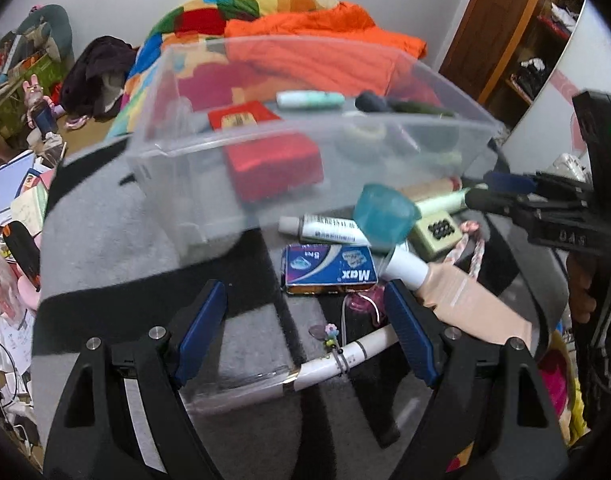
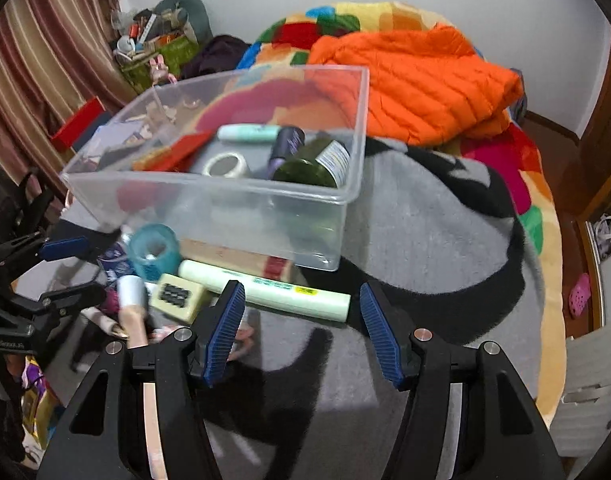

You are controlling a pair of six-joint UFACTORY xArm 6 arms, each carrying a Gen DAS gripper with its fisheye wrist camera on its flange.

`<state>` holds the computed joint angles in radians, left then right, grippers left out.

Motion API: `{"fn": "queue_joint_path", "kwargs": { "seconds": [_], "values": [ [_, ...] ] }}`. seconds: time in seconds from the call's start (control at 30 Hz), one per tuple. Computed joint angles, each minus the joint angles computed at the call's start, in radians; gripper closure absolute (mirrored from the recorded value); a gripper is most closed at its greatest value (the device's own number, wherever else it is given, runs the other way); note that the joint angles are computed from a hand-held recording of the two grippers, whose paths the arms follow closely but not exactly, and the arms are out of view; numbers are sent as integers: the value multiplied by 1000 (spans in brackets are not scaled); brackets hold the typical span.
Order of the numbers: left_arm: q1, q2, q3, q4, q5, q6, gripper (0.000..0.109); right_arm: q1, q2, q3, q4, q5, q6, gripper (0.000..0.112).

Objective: Organize objects
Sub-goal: 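Grasp the blue Max box with the left gripper while the right grasps the pale green stick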

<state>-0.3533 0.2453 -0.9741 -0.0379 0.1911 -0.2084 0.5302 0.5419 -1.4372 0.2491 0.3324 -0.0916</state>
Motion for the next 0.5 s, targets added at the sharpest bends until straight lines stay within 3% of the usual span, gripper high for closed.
{"fn": "queue_joint_path", "kwargs": {
  "seconds": [0.2,0.27,0.5],
  "values": [
    [1,37,-44,18,-8,-15,27,-9,27,-44,213,49,-219,57],
    [5,42,-44,50,-25,-45,28,-5,9,-17,254,46,-279,62],
    [2,30,-16,50,-62,-23,58,1,-65,63,290,105,-395,84]
  ]
}}
